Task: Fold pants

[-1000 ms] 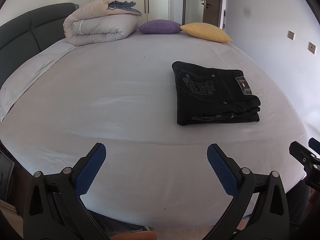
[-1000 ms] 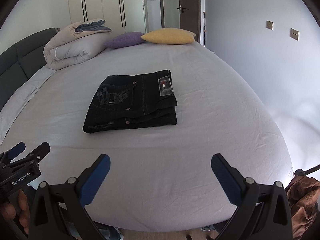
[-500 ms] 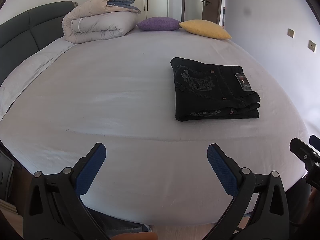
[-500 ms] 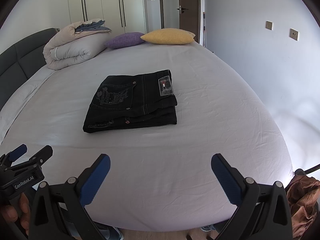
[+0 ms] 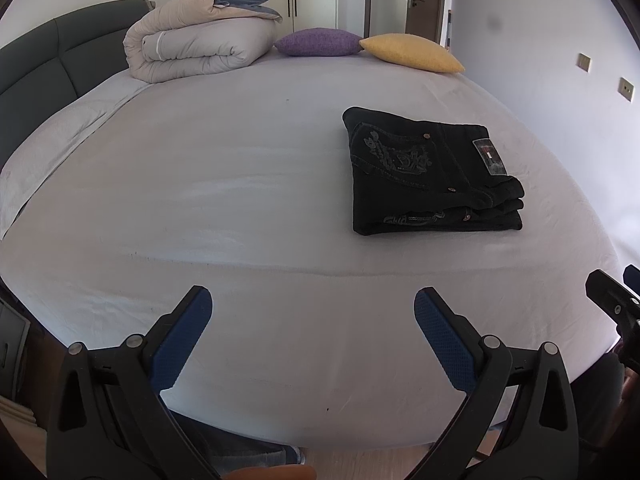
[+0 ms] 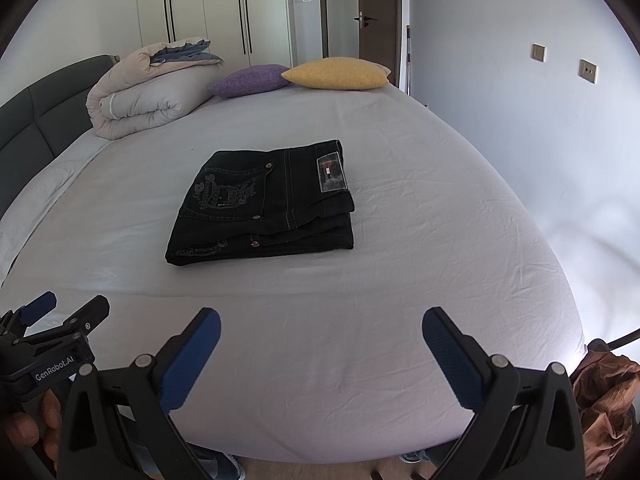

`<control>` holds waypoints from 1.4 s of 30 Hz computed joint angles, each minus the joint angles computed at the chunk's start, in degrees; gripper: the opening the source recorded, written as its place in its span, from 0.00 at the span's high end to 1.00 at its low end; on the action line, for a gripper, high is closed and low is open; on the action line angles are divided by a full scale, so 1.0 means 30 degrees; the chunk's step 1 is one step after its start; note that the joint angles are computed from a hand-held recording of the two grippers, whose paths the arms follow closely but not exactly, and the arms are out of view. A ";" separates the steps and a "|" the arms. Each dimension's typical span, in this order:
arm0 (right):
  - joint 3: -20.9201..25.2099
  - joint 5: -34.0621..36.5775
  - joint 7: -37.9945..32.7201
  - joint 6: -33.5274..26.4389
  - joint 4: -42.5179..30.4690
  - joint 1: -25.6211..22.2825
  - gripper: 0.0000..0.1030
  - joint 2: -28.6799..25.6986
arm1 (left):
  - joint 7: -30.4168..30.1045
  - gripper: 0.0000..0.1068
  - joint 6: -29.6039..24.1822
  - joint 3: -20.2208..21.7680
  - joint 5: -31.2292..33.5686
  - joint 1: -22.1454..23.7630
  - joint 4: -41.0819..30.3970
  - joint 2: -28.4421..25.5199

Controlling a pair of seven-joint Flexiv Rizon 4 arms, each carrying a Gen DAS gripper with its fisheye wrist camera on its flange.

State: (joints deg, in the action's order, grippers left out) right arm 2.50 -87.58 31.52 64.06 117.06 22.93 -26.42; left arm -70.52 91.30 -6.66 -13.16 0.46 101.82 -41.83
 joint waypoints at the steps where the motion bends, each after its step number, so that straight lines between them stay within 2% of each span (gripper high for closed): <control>1: -0.0001 0.0018 -0.0024 0.0015 -0.0016 -0.0006 0.00 -0.0024 | -0.0001 0.04 -0.0021 0.0016 0.0008 -0.0003 -0.0007 -0.0008; 42: -0.0071 0.0216 -0.0376 0.0162 -0.0082 0.0087 0.00 -0.0183 | 0.0080 0.04 -0.0439 0.0226 0.0054 -0.0069 -0.0213 -0.0281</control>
